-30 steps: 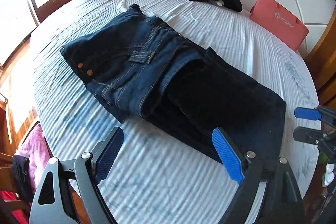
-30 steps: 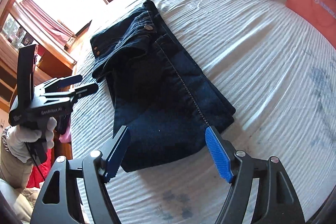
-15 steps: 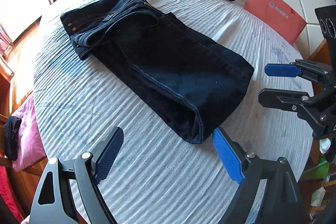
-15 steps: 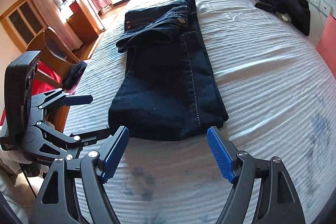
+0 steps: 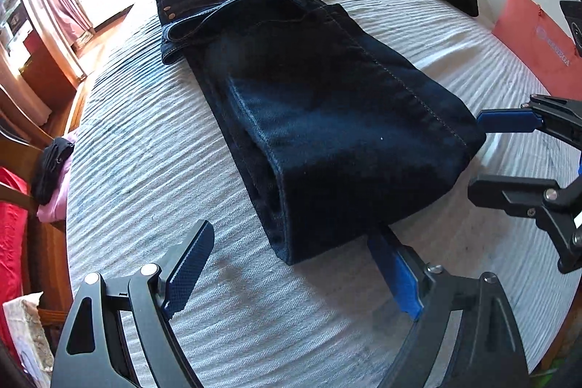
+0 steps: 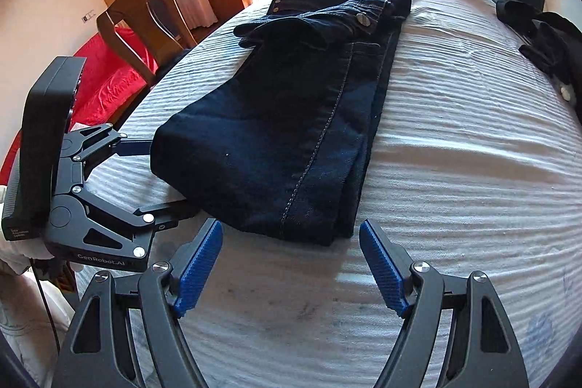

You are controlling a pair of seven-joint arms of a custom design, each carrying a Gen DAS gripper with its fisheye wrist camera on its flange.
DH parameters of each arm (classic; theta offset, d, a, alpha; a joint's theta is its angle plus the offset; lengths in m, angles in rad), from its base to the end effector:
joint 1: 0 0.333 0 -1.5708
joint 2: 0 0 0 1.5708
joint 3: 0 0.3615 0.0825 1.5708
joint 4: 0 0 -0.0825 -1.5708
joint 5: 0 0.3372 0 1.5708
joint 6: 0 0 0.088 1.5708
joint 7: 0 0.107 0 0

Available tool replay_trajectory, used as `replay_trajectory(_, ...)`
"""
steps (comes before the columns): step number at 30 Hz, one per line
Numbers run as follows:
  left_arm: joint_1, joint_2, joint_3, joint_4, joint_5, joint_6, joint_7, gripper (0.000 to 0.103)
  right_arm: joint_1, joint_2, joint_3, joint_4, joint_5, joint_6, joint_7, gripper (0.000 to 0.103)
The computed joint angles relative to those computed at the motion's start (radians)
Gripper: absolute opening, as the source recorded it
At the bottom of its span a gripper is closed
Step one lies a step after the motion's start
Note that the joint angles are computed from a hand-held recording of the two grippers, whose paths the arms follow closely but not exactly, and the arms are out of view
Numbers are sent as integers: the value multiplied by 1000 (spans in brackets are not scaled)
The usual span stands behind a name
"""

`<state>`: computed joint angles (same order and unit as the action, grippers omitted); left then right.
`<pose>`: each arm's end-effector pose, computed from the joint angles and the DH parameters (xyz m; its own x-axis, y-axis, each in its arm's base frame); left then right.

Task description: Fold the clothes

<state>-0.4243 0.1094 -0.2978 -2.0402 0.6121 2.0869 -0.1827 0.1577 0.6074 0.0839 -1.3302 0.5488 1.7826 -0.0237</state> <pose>0.4232 -0.3279 0.4648 0.6577 -0.7523 -0.0391 -0.6761 -0.5667 -0.4710 0.6665 0.1949 0.4345 0.9745 0.1414 -0.1741 0.0278 -0.8464 -0.5318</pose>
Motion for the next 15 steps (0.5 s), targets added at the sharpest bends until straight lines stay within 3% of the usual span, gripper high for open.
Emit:
replay_trajectory(10,-20,19,-4,29,27,-53,-56,88,9,5,8,-23,-2,33,-85,77)
replay_trajectory(14,-13,0,3,-16,64,8,-79,87,19,-20,11,-87,-3,96,-146,78)
replay_trajectory(15,-10,-8,3,-30,75,35,-82,82,21,-32,13,-111,2,123,-166,78)
